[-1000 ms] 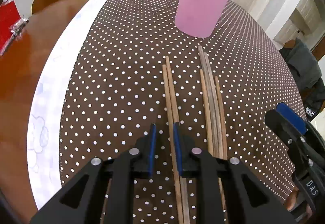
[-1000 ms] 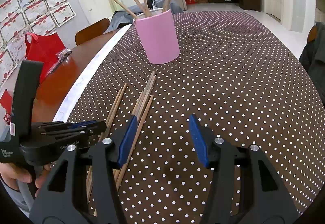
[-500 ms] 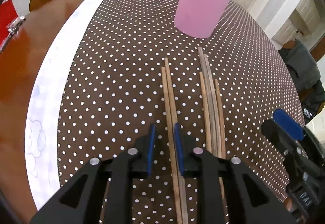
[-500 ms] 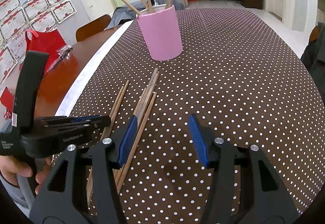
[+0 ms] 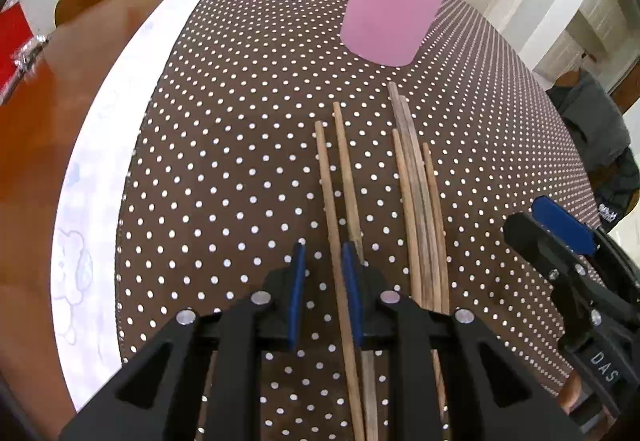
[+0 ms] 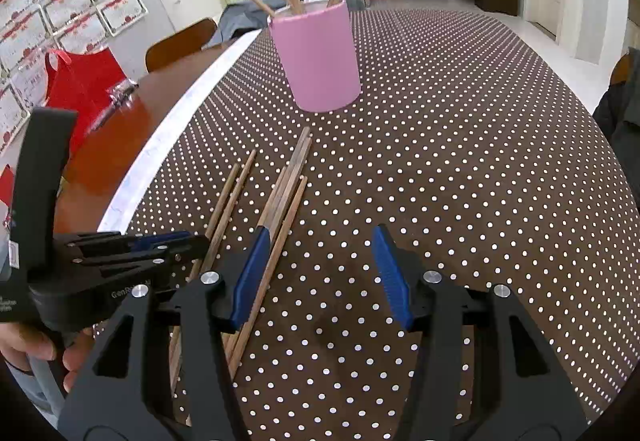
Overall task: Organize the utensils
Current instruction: 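Position both open grippers over the pile, aligning on single chopsticks, then close each gripper on one chopstick from the pile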
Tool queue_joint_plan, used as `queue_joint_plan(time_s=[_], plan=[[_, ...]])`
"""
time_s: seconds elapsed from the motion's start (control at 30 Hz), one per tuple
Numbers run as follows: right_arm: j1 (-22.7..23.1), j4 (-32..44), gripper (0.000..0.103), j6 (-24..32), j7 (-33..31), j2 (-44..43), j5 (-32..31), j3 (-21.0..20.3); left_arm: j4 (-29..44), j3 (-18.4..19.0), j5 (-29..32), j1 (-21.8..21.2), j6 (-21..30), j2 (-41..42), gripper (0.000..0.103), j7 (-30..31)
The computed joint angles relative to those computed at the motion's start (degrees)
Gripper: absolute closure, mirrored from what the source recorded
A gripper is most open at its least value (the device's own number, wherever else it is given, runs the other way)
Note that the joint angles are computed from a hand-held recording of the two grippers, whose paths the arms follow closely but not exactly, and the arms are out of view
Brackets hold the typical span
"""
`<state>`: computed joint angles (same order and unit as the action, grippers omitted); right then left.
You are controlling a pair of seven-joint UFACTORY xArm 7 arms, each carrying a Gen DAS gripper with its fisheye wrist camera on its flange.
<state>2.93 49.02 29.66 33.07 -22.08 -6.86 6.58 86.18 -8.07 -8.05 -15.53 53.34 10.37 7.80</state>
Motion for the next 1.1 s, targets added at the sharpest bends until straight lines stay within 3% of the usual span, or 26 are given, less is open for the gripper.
queue_joint_plan(time_s=[0.07,0.17,0.27,0.43,0.53,0.7,0.93,1.1], plan=[[0.7,0.7,0.050,1.2,-1.0,0.6,1.0,-0.6,-0.2,0.0,-0.2,0.0,-0.5,-0.1,0.084,0.1],[2.7,2.7,0.050,4.0,-4.5,2.3,5.3,-2.7,-0.1,0.3,-1.1,0.5,-1.0,0.2,0.096,-0.3],[3.3,6.0,0.050,8.1,-6.9,4.7,7.8,-3.4,0.2,0.2,-6.0,2.2,-0.7,0.6,0.097,0.9],[3.2,10.8,0.050,13.5,-8.6,8.2,8.1,-2.9,-0.7,0.5,-6.3,2.6,-2.2,0.3,0.097,0.1],[3.0,13.2,0.050,16.3,-7.9,10.2,6.2,-2.1,-0.3,0.4,-7.2,3.0,-1.8,0.5,0.097,0.9],[3.1,14.9,0.059,18.9,-4.7,11.8,2.6,-1.1,-0.4,0.2,-9.1,3.5,-1.9,0.7,0.097,2.3],[4.3,19.2,0.060,22.0,-2.8,15.1,-0.4,-0.6,-0.8,0.3,-10.0,3.8,-1.8,0.3,0.097,3.6],[6.0,21.2,0.060,25.1,-1.5,16.9,-6.3,0.5,-0.8,0.3,-10.2,3.8,-1.7,0.3,0.097,4.2]])
